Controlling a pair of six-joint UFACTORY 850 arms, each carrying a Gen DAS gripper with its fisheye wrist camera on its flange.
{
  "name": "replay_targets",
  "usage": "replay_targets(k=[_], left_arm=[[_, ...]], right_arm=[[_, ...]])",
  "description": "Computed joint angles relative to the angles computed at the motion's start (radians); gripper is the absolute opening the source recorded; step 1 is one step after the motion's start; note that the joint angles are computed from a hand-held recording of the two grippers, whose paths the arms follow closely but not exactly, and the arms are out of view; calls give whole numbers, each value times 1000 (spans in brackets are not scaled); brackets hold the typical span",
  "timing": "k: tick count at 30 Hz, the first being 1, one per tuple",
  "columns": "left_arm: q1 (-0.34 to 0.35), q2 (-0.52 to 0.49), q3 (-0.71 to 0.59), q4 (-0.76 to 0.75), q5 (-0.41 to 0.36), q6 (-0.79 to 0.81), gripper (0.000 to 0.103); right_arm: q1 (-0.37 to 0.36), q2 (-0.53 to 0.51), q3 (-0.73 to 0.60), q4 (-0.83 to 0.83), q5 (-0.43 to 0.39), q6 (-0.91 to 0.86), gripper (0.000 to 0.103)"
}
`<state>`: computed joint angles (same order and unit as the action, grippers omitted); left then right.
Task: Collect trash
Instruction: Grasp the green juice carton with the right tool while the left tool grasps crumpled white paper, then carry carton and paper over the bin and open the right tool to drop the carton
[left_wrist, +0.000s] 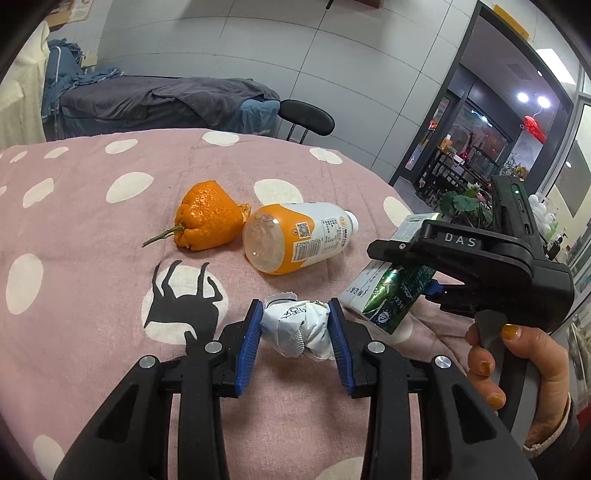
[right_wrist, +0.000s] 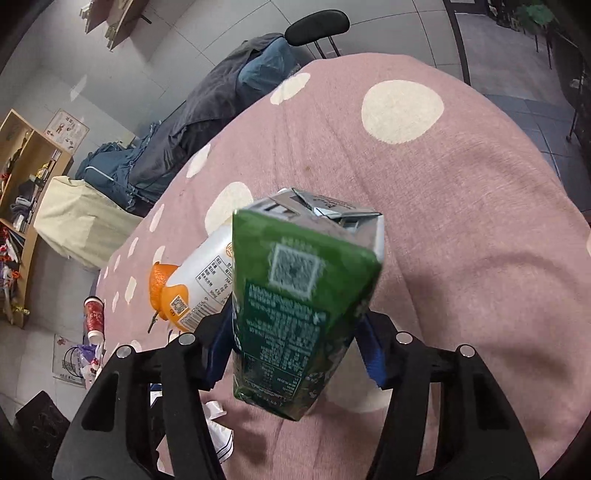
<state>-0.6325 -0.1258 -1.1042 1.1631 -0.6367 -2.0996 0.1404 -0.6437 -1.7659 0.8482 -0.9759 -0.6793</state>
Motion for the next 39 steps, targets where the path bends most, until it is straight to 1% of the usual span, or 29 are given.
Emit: replay_targets(k=[5,7,10,13,16,19,23,26,33,39], left_arm=[[-17,-21,-33,0,-2,21,36],[-21,-30,-46,1,-1,28,36],[-27,-51,-72,-3,7,43,36],[-39,-68,-99,-6,-1,61,36],[-52,-86,-131,-10,-9,90,36],[-62,-107,-166,-11,-2,114,36],[-77,-148,-227,-11,6,164,36],[-84,-184,-278,-15,34,207,36],[-85,-270,-395,-54,114,320,36],[-95,-348,-503,-112,153,448,36]], right_arm=[[-43,63,75,66,27,-98,49],[-61,79,92,85,22,-121,49],[-84,95,111,92,37,-146,49],[-120,99,118,118,-2,-160,49],[-154,124,139,153,2,-213,49],[-194,134,145,178,-5,-244,49],[-241,166,174,210,62,-309,49],[-279,168,172,220,95,-319,49],[-366,138,134,202,183,-286,49],[-393,106,118,118,265,-218,49]])
